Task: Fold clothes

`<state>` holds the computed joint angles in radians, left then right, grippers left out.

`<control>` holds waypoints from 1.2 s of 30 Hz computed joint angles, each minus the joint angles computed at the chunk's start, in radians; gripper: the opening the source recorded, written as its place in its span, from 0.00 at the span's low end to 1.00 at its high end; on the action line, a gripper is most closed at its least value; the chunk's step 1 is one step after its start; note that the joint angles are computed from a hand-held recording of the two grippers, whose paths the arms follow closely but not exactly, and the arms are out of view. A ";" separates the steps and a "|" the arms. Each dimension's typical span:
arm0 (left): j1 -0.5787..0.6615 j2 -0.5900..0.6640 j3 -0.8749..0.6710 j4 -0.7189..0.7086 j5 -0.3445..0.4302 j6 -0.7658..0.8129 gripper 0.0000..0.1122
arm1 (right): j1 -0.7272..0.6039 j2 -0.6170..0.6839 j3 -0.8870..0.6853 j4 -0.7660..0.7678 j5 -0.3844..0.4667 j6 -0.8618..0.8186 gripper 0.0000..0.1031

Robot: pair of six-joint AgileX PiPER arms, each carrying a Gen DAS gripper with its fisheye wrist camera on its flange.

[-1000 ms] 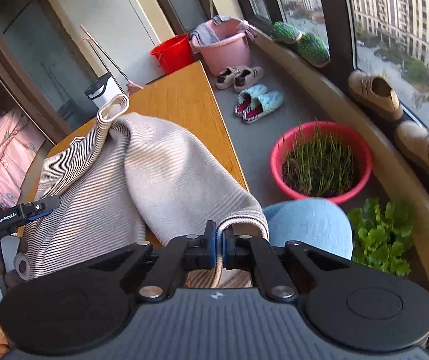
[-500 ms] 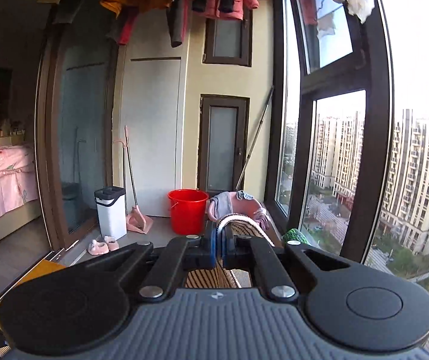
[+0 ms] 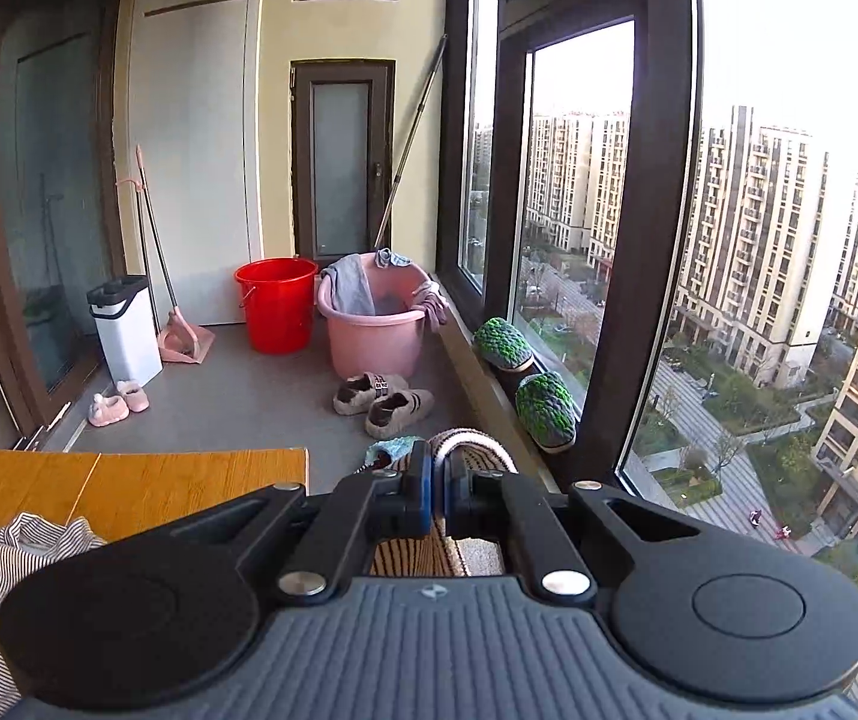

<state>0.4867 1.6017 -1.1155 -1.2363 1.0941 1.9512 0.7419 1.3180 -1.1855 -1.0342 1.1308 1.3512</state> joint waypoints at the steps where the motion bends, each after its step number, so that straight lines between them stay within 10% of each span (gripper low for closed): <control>1: -0.030 -0.012 0.019 -0.038 -0.023 0.042 0.92 | -0.004 -0.018 0.044 0.008 -0.017 0.024 0.03; 5: -0.213 0.010 0.024 -0.030 -0.156 0.107 0.85 | -0.073 -0.123 0.299 0.077 -0.164 0.166 0.03; 7: -0.317 0.036 0.012 0.006 -0.263 0.110 0.52 | -0.098 -0.163 0.396 0.093 -0.226 0.217 0.03; 13: -0.442 0.154 -0.031 0.038 -0.422 0.075 0.48 | -0.160 -0.266 0.559 0.067 -0.349 0.290 0.04; 16: -0.429 0.191 -0.083 0.056 -0.405 -0.008 0.10 | -0.180 -0.283 0.594 0.048 -0.383 0.309 0.04; 23: -0.325 0.150 -0.165 0.156 -0.160 -0.227 0.11 | -0.248 -0.261 0.581 0.005 -0.450 0.320 0.04; 28: -0.316 0.172 -0.125 0.247 -0.160 -0.267 0.53 | -0.318 -0.241 0.539 0.017 -0.511 0.311 0.04; 31: -0.212 0.162 -0.140 0.198 -0.036 -0.246 0.84 | -0.322 -0.245 0.486 0.048 -0.517 0.277 0.03; 36: -0.060 0.143 -0.153 0.178 0.056 -0.203 0.88 | -0.260 -0.214 0.316 0.064 -0.480 0.207 0.03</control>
<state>0.4264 1.7447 -1.2684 -1.0583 1.1502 1.7477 0.4819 1.1042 -0.8697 -0.9700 0.6511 1.5581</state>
